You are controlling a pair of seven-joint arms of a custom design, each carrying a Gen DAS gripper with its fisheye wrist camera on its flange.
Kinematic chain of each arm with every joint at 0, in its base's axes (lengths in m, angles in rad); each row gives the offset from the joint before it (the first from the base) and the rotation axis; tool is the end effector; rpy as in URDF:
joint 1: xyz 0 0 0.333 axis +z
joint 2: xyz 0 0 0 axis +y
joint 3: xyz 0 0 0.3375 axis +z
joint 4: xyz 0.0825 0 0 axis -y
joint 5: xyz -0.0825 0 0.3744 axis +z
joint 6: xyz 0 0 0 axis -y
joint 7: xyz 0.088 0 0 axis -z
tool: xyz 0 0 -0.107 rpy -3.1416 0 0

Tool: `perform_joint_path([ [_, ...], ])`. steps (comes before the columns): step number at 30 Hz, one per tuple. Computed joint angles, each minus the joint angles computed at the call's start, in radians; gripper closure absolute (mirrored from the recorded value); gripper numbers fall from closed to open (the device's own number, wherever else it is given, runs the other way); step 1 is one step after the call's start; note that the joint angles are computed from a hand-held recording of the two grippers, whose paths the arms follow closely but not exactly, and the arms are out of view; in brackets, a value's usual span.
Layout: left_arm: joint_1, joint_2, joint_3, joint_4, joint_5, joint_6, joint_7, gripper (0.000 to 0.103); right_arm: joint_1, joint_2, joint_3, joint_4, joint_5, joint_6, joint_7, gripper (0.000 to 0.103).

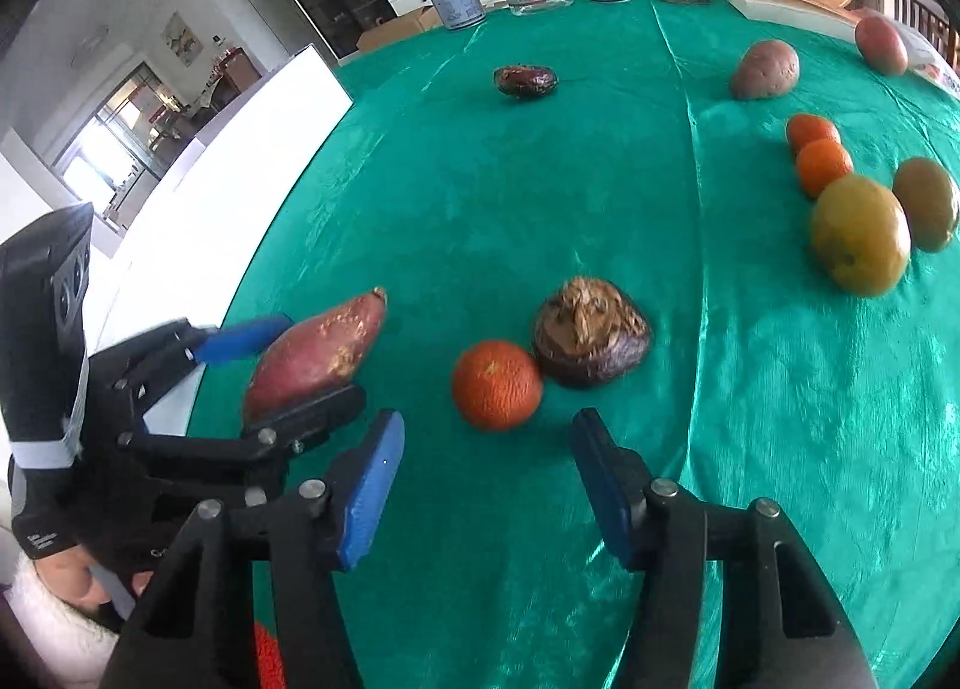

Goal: Organize fruits
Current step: 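Grasp the sweet potato with the left tool while the right tool grasps a tangerine, then carry both fruits into the white box and open both tools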

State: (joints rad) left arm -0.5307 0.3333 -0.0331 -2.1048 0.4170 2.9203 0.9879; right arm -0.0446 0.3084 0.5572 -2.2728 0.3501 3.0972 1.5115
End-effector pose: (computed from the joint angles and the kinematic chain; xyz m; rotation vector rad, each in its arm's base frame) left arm 0.5087 -0.3501 0.3357 -1.5948 2.3079 -0.6112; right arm 0.5207 0.2472 0.3249 -1.9443 1.6585 -0.0758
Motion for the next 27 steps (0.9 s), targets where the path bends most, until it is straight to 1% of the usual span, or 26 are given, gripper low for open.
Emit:
perform_joint_path([
  [1,0.006,0.001,-0.007,-0.002,-0.004,0.000,0.014,0.053,0.029,0.004,-0.028,0.004,-0.018,0.008,0.014,0.046],
  [3,-0.003,-0.002,0.006,-0.013,0.014,0.018,0.012,0.054,0.062,0.015,-0.059,0.021,-0.055,0.009,0.034,0.050],
  [4,0.001,-0.003,0.002,-0.015,0.008,0.022,0.018,0.054,0.089,0.016,-0.086,0.025,-0.080,0.011,0.051,0.051],
  [5,0.008,-0.003,-0.005,-0.016,-0.006,0.024,0.028,0.054,0.135,0.017,-0.133,0.033,-0.116,0.010,0.080,0.051],
  [7,0.012,0.000,-0.008,-0.011,-0.023,0.026,0.037,0.054,0.179,0.020,-0.182,0.042,-0.165,0.006,0.124,0.054],
  [8,0.012,0.001,-0.007,-0.007,-0.028,0.023,0.041,0.054,0.214,0.019,-0.221,0.045,-0.195,0.007,0.156,0.055],
  [9,0.008,0.002,-0.004,-0.003,-0.029,0.020,0.044,0.055,0.226,0.020,-0.236,0.049,-0.216,0.004,0.176,0.058],
  [10,0.015,0.002,-0.012,-0.002,-0.039,0.020,0.057,0.061,0.229,0.018,-0.244,0.048,-0.232,0.000,0.191,0.064],
  [11,0.022,0.001,-0.021,-0.003,-0.052,0.017,0.071,0.061,0.243,0.010,-0.263,0.042,-0.252,-0.006,0.210,0.069],
  [12,0.014,0.000,-0.014,-0.003,-0.051,0.011,0.065,0.061,0.232,0.007,-0.258,0.039,-0.278,-0.011,0.229,0.071],
  [14,-0.001,-0.008,0.001,-0.011,-0.045,0.005,0.037,0.062,0.155,-0.007,-0.181,0.017,-0.228,-0.013,0.181,0.072],
  [15,0.005,-0.014,-0.004,-0.019,-0.054,0.004,0.031,0.062,0.124,-0.013,-0.150,0.009,-0.209,-0.015,0.164,0.072],
  [17,0.028,-0.037,-0.027,-0.051,-0.095,0.013,0.025,0.062,0.056,-0.032,-0.080,-0.017,-0.156,-0.005,0.118,0.072],
  [18,0.035,-0.050,-0.034,-0.069,-0.109,0.024,0.020,0.062,0.032,-0.042,-0.054,-0.027,-0.133,-0.005,0.097,0.072],
  [20,0.052,-0.084,-0.054,-0.105,-0.147,0.025,0.014,0.062,-0.003,-0.058,-0.016,-0.039,-0.080,-0.022,0.053,0.072],
  [21,0.071,-0.111,-0.076,-0.131,-0.181,0.036,0.024,0.062,-0.030,-0.064,0.015,-0.038,-0.038,-0.040,0.021,0.072],
  [23,0.134,-0.176,-0.146,-0.182,-0.296,0.060,0.097,0.062,-0.077,-0.078,0.075,-0.030,0.048,-0.068,-0.058,0.072],
  [24,0.169,-0.224,-0.185,-0.211,-0.378,0.073,0.156,0.062,-0.084,-0.090,0.091,-0.019,0.079,-0.090,-0.091,0.072],
  [25,0.193,-0.268,-0.211,-0.237,-0.458,0.084,0.217,0.062,-0.101,-0.101,0.119,0.001,0.126,-0.115,-0.139,0.072],
  [26,0.209,-0.334,-0.223,-0.269,-0.546,0.095,0.283,0.062,-0.119,-0.112,0.152,0.022,0.182,-0.139,-0.195,0.072],
  [27,0.214,-0.386,-0.218,-0.291,-0.575,0.096,0.304,0.062,-0.124,-0.119,0.169,0.050,0.220,-0.164,-0.238,0.072],
])
